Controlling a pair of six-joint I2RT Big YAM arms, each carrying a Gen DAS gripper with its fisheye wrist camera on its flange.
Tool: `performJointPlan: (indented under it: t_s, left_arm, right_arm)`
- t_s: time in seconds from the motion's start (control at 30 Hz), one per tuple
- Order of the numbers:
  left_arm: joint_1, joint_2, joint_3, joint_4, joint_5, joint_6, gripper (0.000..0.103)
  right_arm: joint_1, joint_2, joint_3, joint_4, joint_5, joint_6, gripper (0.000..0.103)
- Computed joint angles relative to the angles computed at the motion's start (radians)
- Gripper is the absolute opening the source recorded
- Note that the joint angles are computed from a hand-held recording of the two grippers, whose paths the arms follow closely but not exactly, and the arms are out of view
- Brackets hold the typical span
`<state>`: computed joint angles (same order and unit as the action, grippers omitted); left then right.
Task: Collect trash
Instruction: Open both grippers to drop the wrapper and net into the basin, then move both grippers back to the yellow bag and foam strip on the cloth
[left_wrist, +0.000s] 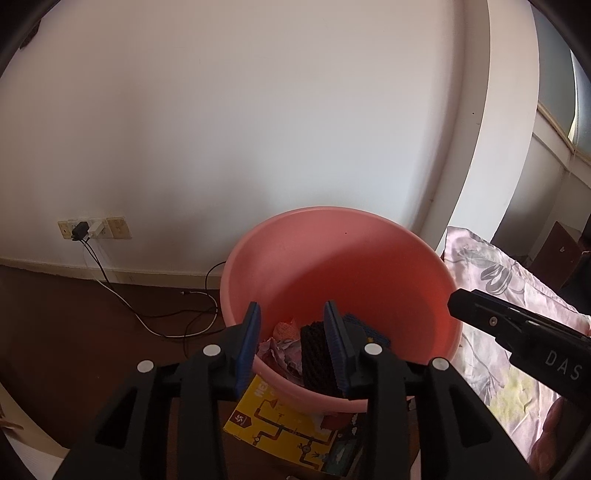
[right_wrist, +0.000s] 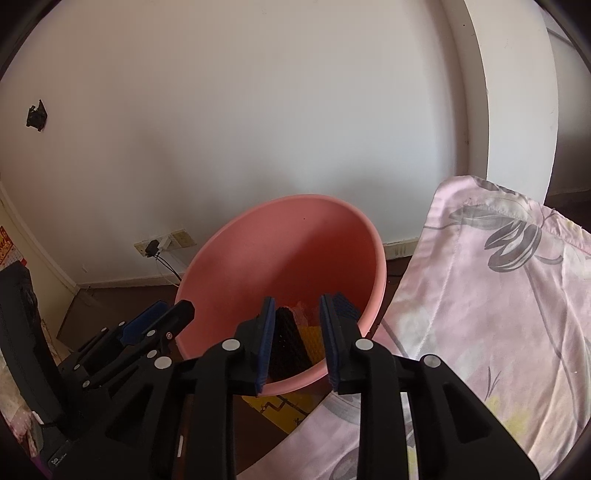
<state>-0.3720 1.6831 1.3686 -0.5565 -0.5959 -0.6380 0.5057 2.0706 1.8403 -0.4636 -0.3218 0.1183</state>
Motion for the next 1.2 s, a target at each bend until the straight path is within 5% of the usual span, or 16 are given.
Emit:
performJointPlan:
  t_s: [0.2,0.27,0.67,1.2]
  left_arm:
    - [-0.017,-0.011,0.002,-0.004,-0.011,0.005,0.040]
    - [-0.027,-0.013,0.005,-0.005,-0.013,0.010,0.040]
    - [-0.090,-0.011,0.042,-0.018,-0.014,0.054,0.047]
    - [-0.163,0.066,0.121,-0.060,0.119,0.076,0.048]
  right_arm:
    - [-0.012,-0.056,-0.084,0.039,0.016,-0.024,0.027]
    - [-0.013,-0.077,-0.114,0.056,0.023,-0.032,0.043]
    - [-0.042,-0.225,-0.307,0.162,0.049,-0.052,0.043]
    - [-0.143,-0.341,-0.512,0.173,0.104,-0.025,0.043]
